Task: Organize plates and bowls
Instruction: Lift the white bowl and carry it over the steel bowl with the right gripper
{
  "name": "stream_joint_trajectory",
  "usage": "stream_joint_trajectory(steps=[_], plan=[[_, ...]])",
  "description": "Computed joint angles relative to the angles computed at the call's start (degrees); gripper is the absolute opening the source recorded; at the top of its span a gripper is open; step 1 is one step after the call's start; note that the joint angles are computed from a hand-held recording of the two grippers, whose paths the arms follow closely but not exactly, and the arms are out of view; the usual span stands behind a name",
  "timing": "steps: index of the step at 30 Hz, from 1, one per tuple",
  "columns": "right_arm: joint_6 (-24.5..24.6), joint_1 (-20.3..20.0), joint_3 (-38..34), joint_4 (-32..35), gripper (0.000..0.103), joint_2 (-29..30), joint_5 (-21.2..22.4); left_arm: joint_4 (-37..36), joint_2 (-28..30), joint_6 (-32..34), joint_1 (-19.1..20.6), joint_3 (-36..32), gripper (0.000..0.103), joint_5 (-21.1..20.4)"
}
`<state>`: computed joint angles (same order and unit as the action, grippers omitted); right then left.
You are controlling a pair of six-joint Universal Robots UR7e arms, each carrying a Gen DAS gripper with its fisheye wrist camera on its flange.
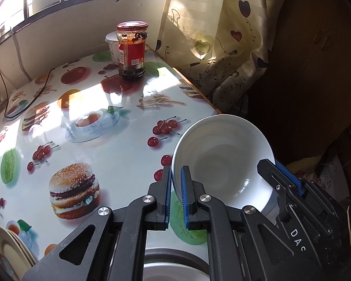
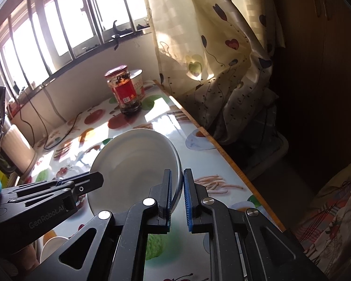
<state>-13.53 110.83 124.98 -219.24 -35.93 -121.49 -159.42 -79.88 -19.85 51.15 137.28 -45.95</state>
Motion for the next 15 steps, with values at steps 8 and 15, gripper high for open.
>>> stream_joint_trajectory(steps=[8,15], plan=[[0.82,1.73,1.62,-1.46,0.011,-0.37,-0.32,1.52,-3.50,-1.48,-1.56,1.88,0.008,0.19],[1.36,3.40,3.06,-2.72,0.011,-0.60,-0.81,3.41,-7.01,-3.54,-3.20,3.89,0.008,0.42]])
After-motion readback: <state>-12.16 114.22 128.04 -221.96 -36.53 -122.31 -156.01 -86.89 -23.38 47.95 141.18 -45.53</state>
